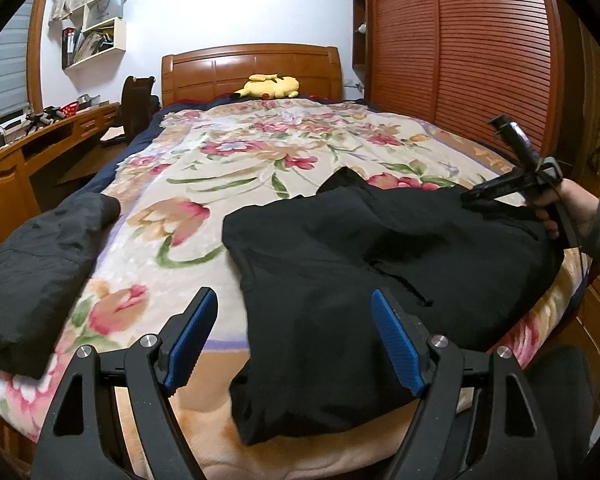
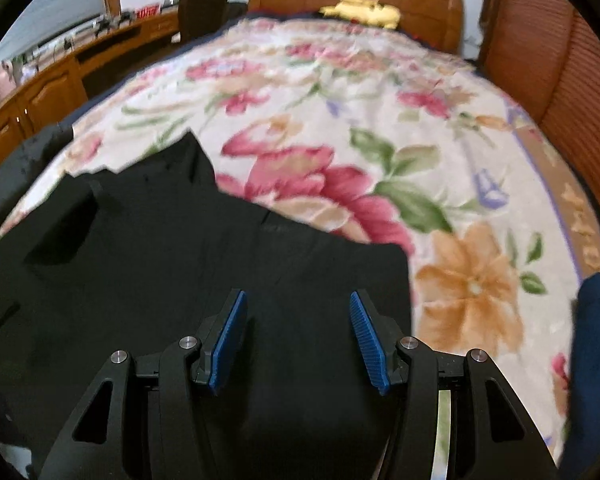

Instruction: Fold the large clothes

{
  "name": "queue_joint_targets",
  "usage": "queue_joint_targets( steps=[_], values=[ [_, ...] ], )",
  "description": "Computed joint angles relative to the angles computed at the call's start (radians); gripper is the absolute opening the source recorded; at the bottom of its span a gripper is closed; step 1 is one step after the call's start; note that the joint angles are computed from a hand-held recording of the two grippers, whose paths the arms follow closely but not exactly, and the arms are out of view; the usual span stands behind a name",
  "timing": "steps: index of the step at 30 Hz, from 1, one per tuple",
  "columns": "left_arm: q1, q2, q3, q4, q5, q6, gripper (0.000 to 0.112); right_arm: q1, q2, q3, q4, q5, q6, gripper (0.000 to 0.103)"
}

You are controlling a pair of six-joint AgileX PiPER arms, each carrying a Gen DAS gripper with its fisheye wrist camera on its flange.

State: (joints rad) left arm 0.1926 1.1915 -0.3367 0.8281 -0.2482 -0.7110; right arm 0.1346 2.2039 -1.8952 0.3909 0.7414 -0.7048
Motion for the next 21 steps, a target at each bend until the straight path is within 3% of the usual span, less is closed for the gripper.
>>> queue_joint_targets(
  steps=[2, 3, 6, 7, 11, 16, 18, 21],
  values=[
    [-0.02, 0.015, -0.004, -0.048, 0.002, 0.04, 0.08, 0.012, 0.061, -0.093, -0.038, 0.063, 0.038, 0.055],
    [-0.028, 0.022, -0.004, -0.07, 0.003, 0.06, 0.08, 0.018, 0.082, -0.122, -0.061, 0.082, 0.055, 0.048],
    [-0.061, 0.04, -0.005, -0.173, 0.012, 0.158, 0.08, 0.024, 0.139, -0.202, -0.067, 0.135, 0.032, 0.012],
    [-0.074, 0.043, -0.007, -0.217, 0.018, 0.198, 0.08, 0.022, 0.151, -0.226, -0.061, 0.153, 0.016, 0.005],
    [-0.095, 0.052, -0.013, -0.294, 0.023, 0.267, 0.08, 0.017, 0.153, -0.237, -0.036, 0.125, -0.02, 0.002],
    [-0.115, 0.065, -0.016, -0.424, 0.019, 0.383, 0.08, 0.011, 0.133, -0.226, -0.063, -0.027, 0.074, 0.001],
    [-0.128, 0.074, -0.015, -0.514, 0.014, 0.464, 0.08, 0.016, 0.187, -0.327, -0.148, 0.002, 0.19, 0.001],
    [-0.124, 0.077, -0.013, -0.504, 0.01, 0.447, 0.08, 0.031, 0.218, -0.376, -0.224, 0.008, 0.263, 0.002]
  ],
)
